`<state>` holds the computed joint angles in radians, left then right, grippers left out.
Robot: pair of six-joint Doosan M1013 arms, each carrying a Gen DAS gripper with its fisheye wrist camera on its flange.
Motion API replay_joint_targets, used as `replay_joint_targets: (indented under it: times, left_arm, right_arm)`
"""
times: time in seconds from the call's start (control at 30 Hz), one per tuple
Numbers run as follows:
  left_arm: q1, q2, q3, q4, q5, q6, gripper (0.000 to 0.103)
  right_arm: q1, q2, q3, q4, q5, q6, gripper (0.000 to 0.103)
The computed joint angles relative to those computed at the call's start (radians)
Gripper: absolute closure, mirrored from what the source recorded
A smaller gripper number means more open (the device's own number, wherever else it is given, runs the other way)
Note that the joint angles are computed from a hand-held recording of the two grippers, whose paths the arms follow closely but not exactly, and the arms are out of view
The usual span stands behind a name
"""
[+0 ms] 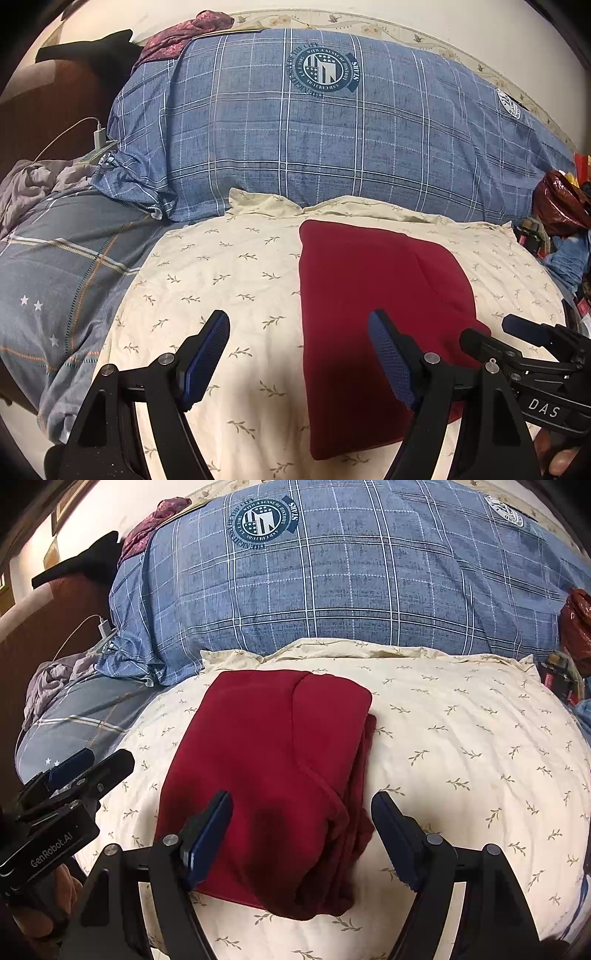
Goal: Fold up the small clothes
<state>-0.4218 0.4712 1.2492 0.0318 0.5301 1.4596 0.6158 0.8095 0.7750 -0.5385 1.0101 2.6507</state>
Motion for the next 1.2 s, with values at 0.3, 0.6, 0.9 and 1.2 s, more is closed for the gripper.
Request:
replay_joint_targets:
  times: [0.3,0.6,0.9,1.2]
  left_arm:
    - [0.000,0.011,-0.011,0.003,0.006,-0.003,0.026]
    - [-0.002,0.023,-0.023,0.015,0.017,-0.019,0.026]
    - [-0.004,0.035,-0.037,0.005,0.031,-0.009,0.027]
    - [-0.004,0.053,-0.061,0.005,0.052,-0.010,0.027]
  right_arm:
    - [-0.002,0.012,-0.018,0.017,0.007,-0.017,0.024]
    - [-0.006,0.019,-0.027,0.033,0.009,-0.026,0.024]
    - [-0.012,0.024,-0.028,0.054,0.008,-0.040,0.024]
    - [-0.018,0.033,-0.039,0.073,0.010,-0.056,0.024]
